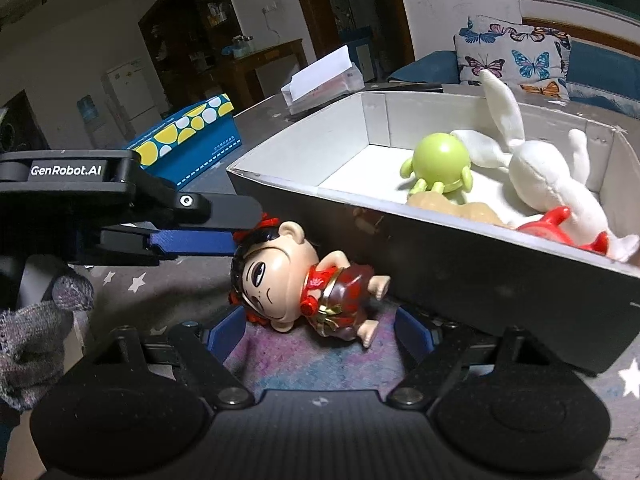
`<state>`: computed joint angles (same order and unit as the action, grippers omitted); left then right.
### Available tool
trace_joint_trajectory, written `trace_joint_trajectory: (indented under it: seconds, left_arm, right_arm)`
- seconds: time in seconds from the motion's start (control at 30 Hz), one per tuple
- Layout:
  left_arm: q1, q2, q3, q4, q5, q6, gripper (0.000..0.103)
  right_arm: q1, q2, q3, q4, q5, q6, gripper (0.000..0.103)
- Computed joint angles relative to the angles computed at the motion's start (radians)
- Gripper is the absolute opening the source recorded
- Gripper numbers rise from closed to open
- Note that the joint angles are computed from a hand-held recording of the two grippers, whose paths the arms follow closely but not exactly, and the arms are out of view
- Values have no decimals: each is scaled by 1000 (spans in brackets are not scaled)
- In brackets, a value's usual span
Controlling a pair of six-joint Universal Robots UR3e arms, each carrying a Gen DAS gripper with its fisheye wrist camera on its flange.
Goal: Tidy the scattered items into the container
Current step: 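Move the right tool to the doll in red and close on it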
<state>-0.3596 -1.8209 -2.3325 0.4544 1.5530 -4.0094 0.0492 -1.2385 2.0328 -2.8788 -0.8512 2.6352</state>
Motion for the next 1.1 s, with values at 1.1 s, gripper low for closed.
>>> trace_joint_trajectory:
  seconds: [1.1]
  left_arm:
    - [57, -70, -54, 138, -103, -53, 45]
  right_arm:
    - [25, 31, -50, 17, 12, 45, 78]
